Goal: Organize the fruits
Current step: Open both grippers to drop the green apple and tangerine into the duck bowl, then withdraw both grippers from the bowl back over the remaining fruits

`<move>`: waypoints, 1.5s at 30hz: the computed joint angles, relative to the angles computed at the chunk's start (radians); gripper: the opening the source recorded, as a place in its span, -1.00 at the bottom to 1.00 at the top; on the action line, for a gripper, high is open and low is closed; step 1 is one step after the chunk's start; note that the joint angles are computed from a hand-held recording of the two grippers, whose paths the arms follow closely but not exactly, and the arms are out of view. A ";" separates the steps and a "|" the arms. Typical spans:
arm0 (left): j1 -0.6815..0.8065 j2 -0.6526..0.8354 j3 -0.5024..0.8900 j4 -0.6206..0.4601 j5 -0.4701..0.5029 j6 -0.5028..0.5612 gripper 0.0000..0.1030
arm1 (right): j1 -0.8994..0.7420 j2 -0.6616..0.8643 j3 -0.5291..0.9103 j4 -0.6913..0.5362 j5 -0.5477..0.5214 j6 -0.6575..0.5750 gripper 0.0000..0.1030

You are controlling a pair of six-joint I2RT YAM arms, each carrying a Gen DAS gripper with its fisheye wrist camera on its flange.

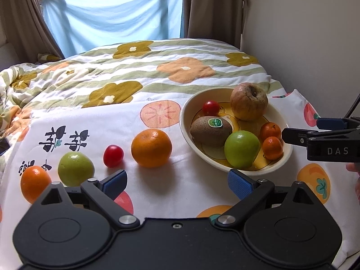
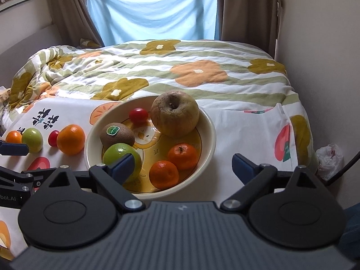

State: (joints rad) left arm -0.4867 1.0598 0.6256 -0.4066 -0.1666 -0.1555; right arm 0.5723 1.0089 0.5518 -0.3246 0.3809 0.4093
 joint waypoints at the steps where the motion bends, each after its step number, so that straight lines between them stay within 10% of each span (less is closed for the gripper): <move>1: -0.002 -0.018 0.002 -0.014 -0.007 -0.003 0.91 | 0.013 -0.003 0.007 -0.012 0.012 0.003 1.00; 16: 0.141 -0.409 0.012 -0.304 -0.086 0.016 0.91 | 0.256 0.035 0.161 -0.114 0.121 0.072 1.00; 24: 0.589 -0.539 0.007 -0.355 0.174 0.239 0.91 | 0.365 0.192 0.293 -0.095 0.126 0.160 1.00; 33: 1.076 -0.362 0.039 -0.307 0.550 0.610 0.92 | 0.495 0.433 0.470 -0.092 0.187 0.277 1.00; 45: 1.156 0.045 0.063 -0.095 0.690 0.961 0.92 | 0.521 0.769 0.710 -0.107 0.174 0.546 1.00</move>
State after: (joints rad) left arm 0.6695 1.1051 0.6887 -0.5019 0.5230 0.8053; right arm 1.0931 1.7778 1.2620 -0.4313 0.5547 0.9555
